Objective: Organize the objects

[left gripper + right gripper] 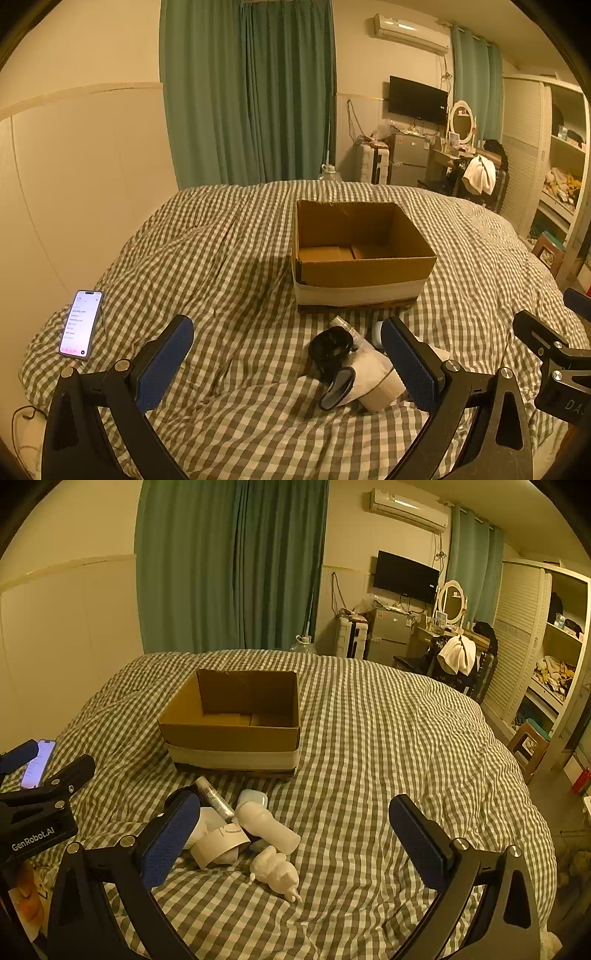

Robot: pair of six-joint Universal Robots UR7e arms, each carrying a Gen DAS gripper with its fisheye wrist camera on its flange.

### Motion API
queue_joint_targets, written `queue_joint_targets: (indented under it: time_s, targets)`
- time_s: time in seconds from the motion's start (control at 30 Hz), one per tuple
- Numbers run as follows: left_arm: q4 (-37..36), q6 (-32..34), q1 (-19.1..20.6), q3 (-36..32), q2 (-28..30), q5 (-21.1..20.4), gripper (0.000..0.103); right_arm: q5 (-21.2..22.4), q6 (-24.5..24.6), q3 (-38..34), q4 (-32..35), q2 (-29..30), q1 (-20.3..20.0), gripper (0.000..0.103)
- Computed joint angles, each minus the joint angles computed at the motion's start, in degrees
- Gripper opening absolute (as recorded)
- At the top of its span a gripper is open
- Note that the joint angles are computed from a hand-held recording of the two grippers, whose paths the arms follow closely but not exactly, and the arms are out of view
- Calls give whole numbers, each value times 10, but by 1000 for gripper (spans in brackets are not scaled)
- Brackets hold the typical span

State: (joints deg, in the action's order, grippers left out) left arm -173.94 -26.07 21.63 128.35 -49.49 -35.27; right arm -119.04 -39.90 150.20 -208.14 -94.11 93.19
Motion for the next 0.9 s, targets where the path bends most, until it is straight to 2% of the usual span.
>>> queue_joint_targets:
  time_s: [0.9]
  targets:
    - [3, -14, 1, 2, 2, -1, 103, 7, 5, -2, 22, -7, -3, 102]
